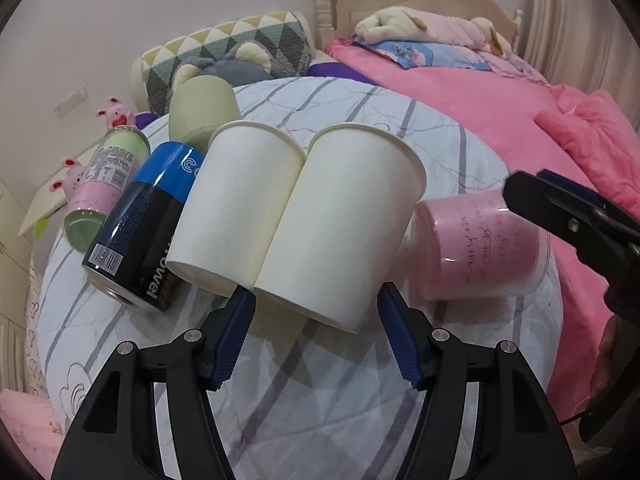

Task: Flip cup upright
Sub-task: 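Move the right gripper toward the two white paper cups lying sideways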

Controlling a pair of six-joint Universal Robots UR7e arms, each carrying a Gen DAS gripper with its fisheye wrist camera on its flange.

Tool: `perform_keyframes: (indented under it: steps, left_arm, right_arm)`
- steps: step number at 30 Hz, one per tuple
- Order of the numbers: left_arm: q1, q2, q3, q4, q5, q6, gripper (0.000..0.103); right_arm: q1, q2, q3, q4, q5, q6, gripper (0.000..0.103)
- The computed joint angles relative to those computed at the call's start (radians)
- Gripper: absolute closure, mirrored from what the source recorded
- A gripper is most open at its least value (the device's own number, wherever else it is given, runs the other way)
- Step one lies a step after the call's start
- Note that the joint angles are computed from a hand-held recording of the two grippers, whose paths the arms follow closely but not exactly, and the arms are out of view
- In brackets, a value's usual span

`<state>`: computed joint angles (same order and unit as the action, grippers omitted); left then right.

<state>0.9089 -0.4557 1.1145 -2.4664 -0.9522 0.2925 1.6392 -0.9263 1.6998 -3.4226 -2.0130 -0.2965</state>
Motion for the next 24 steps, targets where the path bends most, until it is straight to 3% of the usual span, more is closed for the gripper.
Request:
perform_keyframes:
  steps: [8,24]
  left_arm:
    - [-0.002,-0.059,0.084,-0.02,-0.02,-0.03,0.038]
    - [-0.002,-0.023,0.047,0.016,-0.031,-0.137,0.038]
  right_arm:
    - [0.013,0.013,-0.001,-0.012,-0.017,-0.024,0.02]
    - [0.02,0.003,0.044,-0.094,-0.065,-0.114,0.02]
